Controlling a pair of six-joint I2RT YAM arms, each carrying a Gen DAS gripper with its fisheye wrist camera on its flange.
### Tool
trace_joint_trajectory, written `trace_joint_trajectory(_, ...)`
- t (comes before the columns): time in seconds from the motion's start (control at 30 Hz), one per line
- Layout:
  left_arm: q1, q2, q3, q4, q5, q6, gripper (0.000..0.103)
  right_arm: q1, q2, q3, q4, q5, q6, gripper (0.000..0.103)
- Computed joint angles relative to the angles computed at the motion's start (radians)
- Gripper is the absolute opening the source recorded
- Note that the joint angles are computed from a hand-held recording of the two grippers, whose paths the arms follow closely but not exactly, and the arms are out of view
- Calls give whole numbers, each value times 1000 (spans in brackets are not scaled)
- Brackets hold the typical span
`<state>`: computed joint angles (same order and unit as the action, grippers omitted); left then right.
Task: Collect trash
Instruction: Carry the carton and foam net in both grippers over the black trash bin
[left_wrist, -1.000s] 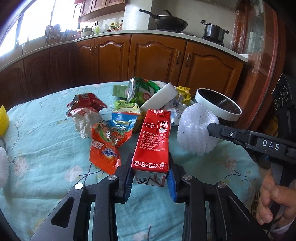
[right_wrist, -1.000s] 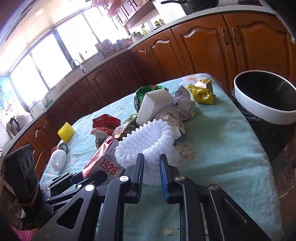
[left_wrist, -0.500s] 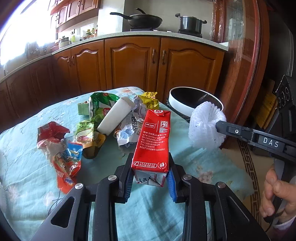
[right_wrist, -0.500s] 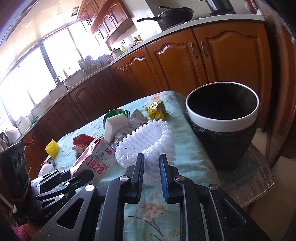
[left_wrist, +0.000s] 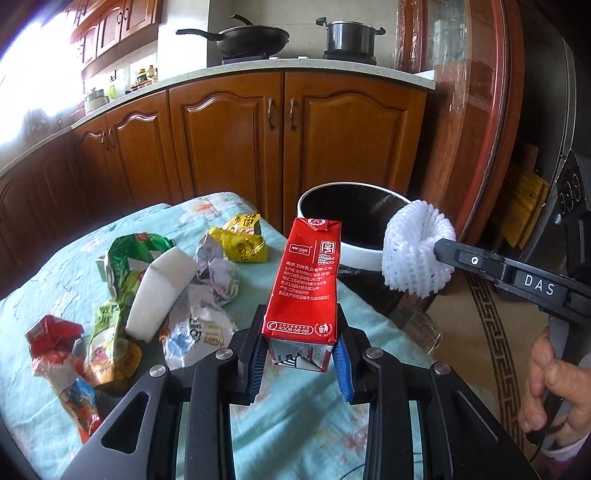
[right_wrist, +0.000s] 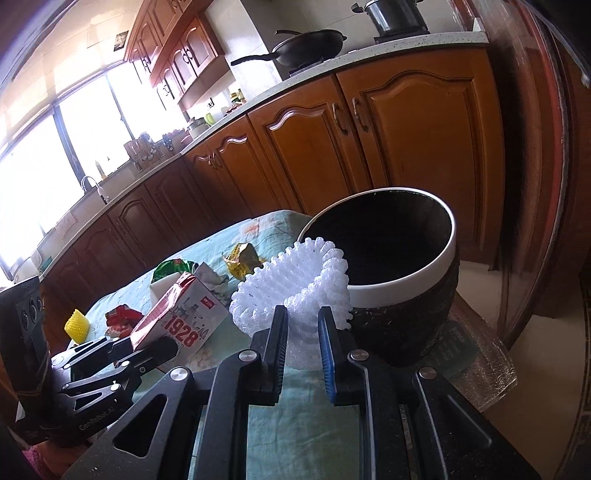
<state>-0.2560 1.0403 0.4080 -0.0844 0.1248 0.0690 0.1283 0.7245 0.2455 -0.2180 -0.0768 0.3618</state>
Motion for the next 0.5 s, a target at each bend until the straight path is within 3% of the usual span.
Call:
trace_joint_trajectory(0.3,-67,318,198,93,-18,-36,31,-198,206,78,111,-88,-127,17)
trace_joint_trajectory(0.5,-79,535,403,65,2,-46,31,-281,402,153,189,-128,-188,17)
